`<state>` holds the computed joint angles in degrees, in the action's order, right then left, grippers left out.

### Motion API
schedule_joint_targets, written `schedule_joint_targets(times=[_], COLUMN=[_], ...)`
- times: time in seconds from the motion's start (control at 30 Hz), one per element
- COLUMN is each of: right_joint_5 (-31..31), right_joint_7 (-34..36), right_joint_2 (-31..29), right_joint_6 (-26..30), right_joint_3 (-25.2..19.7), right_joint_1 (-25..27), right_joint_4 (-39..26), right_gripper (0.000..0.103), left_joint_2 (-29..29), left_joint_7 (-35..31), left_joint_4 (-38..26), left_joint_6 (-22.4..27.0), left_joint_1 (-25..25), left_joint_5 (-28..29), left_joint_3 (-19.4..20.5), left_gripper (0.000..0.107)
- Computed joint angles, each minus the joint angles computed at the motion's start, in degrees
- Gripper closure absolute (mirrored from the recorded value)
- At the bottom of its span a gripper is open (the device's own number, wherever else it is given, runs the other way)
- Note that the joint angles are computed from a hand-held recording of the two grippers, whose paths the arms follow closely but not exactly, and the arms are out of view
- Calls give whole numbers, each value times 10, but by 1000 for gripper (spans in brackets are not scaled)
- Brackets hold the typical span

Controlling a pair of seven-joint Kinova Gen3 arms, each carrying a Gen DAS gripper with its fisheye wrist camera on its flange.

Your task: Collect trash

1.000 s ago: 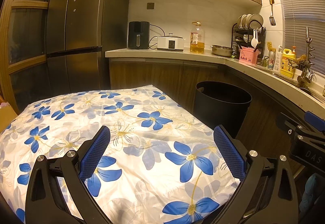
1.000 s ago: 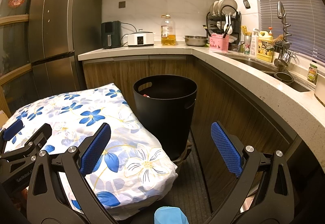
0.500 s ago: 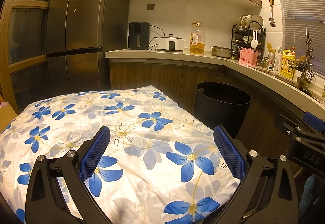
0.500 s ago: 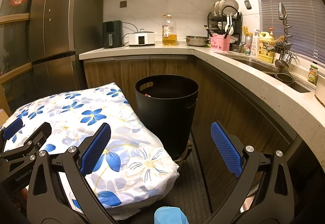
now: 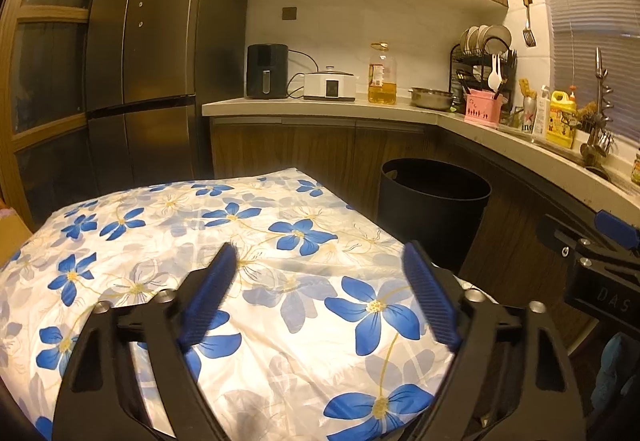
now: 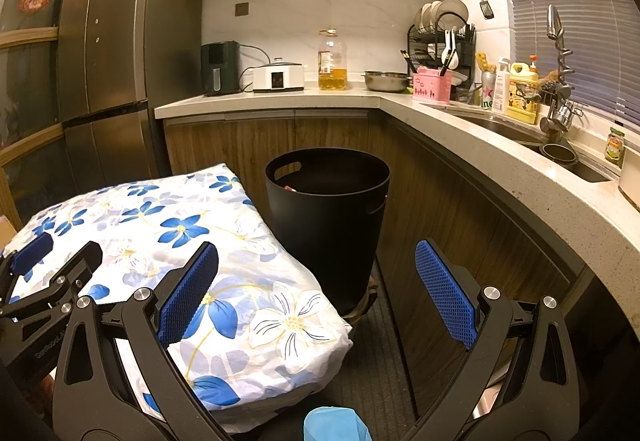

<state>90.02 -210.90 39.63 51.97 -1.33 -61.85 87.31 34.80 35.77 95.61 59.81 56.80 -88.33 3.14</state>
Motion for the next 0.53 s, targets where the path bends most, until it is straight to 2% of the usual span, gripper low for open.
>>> schedule_joint_targets(times=[0.2,0.3,0.33,0.53], right_joint_5=[0,-1,1,2], right_joint_7=[-2,-1,-4,-5], right_joint_2=[0,0,0,0], right_joint_6=[1,1,1,2], right_joint_3=[0,0,0,0], right_joint_1=[0,0,0,0], right_joint_4=[0,0,1,1], right_gripper=[5,5,5,5], left_joint_2=[-3,-2,0,-3], left_joint_7=[7,1,-5,0], left_joint_4=[6,6,3,6], left_joint_6=[-8,-6,-2,-1], left_joint_1=[-5,-6,-5,-3], left_joint_5=[-10,-6,-1,0], left_joint_3=[2,4,4,2], left_gripper=[27,17,10,10])
